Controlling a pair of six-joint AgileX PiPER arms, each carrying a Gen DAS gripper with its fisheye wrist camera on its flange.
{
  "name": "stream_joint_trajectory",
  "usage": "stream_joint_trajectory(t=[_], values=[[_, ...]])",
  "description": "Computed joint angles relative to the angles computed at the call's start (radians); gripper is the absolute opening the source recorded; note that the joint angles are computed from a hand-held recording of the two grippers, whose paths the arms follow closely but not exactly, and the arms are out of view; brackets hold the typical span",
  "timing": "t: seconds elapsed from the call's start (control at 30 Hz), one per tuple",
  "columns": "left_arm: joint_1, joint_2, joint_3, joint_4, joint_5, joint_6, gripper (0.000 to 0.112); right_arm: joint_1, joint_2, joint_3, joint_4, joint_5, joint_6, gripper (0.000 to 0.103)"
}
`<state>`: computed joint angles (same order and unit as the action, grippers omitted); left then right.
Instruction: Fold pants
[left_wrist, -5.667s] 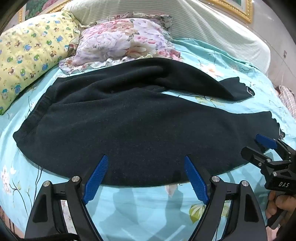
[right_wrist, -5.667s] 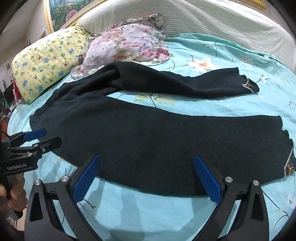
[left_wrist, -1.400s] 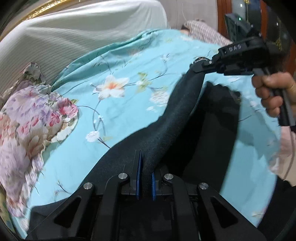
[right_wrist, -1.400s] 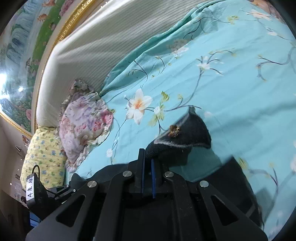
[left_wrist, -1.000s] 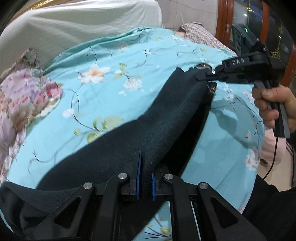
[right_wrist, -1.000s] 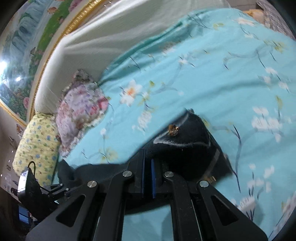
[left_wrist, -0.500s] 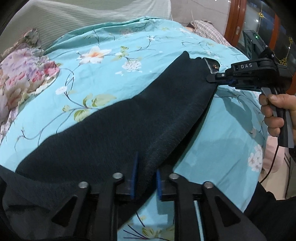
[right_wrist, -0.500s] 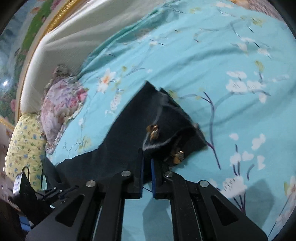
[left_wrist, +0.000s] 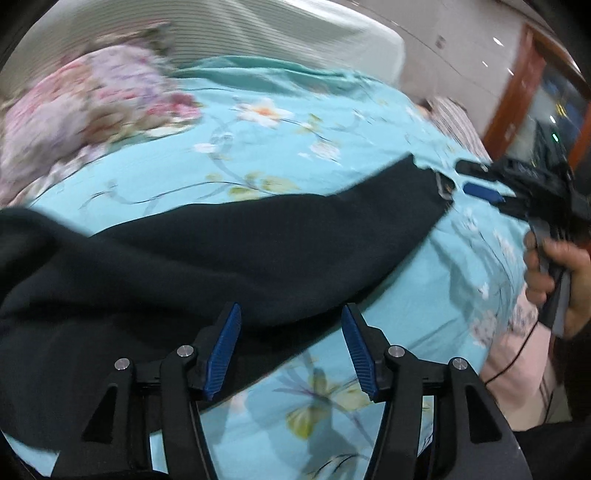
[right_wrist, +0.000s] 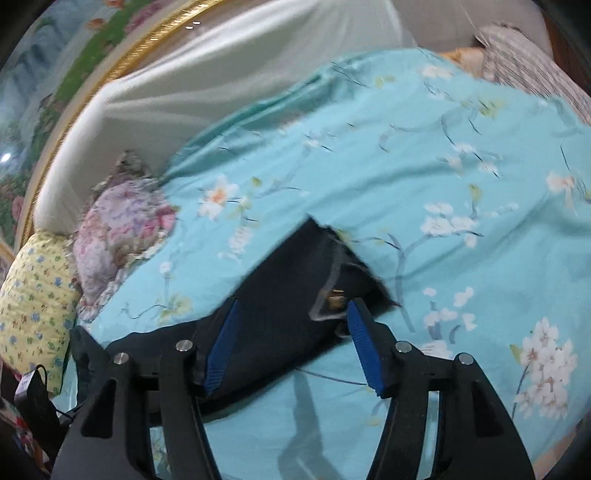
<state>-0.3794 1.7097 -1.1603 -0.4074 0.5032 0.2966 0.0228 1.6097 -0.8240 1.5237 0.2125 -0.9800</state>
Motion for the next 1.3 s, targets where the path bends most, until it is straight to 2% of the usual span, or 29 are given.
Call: stream_joint_trajectory(t=[0.07,0.17,0.37,0.57,0.73,0.97,1.07,1.2,1.3], values=[[0.041,-0.030,0.031,-0.020,-0.005,0.010,0.060,0.031,-0.002,-0.010,0.034,0.020,-0.045,0.061],[0.112,-0.070,0.062,-0.057,-0.001,0.042,0.060,0.081,0.035,-0.057,0.002,0.099,-0.042,0.061],[0.283,-0.117,0.083,-0.131,0.030,0.122,0.061,0.214,0.117,-0.157,0.006,0.166,-0.071,0.061],[0.452,-0.109,0.059,-0.184,0.068,0.177,0.062,0.325,0.217,-0.328,-0.182,0.192,0.089,0.061],[0.553,-0.089,0.022,-0.188,0.086,0.204,0.066,0.396,0.297,-0.477,-0.377,0.219,0.258,0.061],[0.654,-0.005,-0.100,-0.150,0.142,0.206,0.072,0.472,0.419,-0.705,-0.629,0.295,0.439,0.063],[0.685,0.050,-0.181,-0.139,0.179,0.207,0.073,0.484,0.471,-0.795,-0.693,0.335,0.484,0.064],[0.714,0.168,-0.351,-0.113,0.278,0.220,0.076,0.501,0.554,-0.941,-0.785,0.403,0.555,0.065],[0.741,0.291,-0.525,-0.116,0.395,0.238,0.076,0.510,0.616,-1.050,-0.832,0.461,0.599,0.065]])
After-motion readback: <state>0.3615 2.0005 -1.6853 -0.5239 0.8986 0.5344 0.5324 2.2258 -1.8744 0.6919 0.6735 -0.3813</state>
